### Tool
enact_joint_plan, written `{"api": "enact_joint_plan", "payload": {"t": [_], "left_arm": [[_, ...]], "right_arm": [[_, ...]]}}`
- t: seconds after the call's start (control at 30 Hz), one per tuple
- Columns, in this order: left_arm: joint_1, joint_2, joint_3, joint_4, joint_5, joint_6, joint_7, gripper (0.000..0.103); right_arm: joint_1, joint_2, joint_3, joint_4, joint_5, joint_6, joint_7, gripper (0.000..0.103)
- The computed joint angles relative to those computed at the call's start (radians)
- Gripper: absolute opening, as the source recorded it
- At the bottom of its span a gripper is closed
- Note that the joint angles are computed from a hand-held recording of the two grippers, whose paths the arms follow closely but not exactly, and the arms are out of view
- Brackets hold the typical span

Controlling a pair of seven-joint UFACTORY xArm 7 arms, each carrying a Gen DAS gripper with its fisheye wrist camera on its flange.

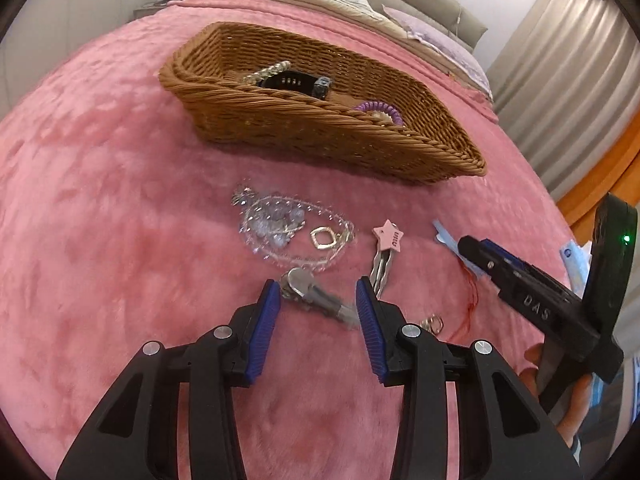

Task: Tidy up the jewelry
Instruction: 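Grasp the silver hair clip with the left tool while the right grasps the blue clip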

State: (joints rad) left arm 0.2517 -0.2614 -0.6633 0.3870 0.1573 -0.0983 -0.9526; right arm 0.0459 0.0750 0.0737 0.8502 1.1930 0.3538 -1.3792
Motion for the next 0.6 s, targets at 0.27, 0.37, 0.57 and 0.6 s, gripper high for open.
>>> {"api": "enact_joint_plan", "payload": {"t": [0.27, 0.37, 0.57, 0.6], "left_arm": [[0.288, -0.015, -0.290, 0.081, 0.160, 0.079, -0.075, 0.038], [0.250, -0.059, -0.275, 0.067, 0.197, 0.115, -0.098, 0.038], [0.286, -0.112, -0.350, 0.091, 0.294, 0.205, -0.188, 0.031], [0.279, -0.118, -0.345, 0.087, 0.307, 0.208, -0.197, 0.028]], "right_arm": [[-0.012, 0.005, -0.001, 0.002, -0.006, 0.038, -0.001, 0.043], [-0.017, 0.006, -0.006, 0.006, 0.003, 0.056, -0.008, 0.043], [0.009, -0.007, 0.011, -0.023, -0.045, -0.033, 0.001, 0.032], [0.014, -0.013, 0.015, -0.032, -0.037, -0.048, -0.018, 0.027]]}}
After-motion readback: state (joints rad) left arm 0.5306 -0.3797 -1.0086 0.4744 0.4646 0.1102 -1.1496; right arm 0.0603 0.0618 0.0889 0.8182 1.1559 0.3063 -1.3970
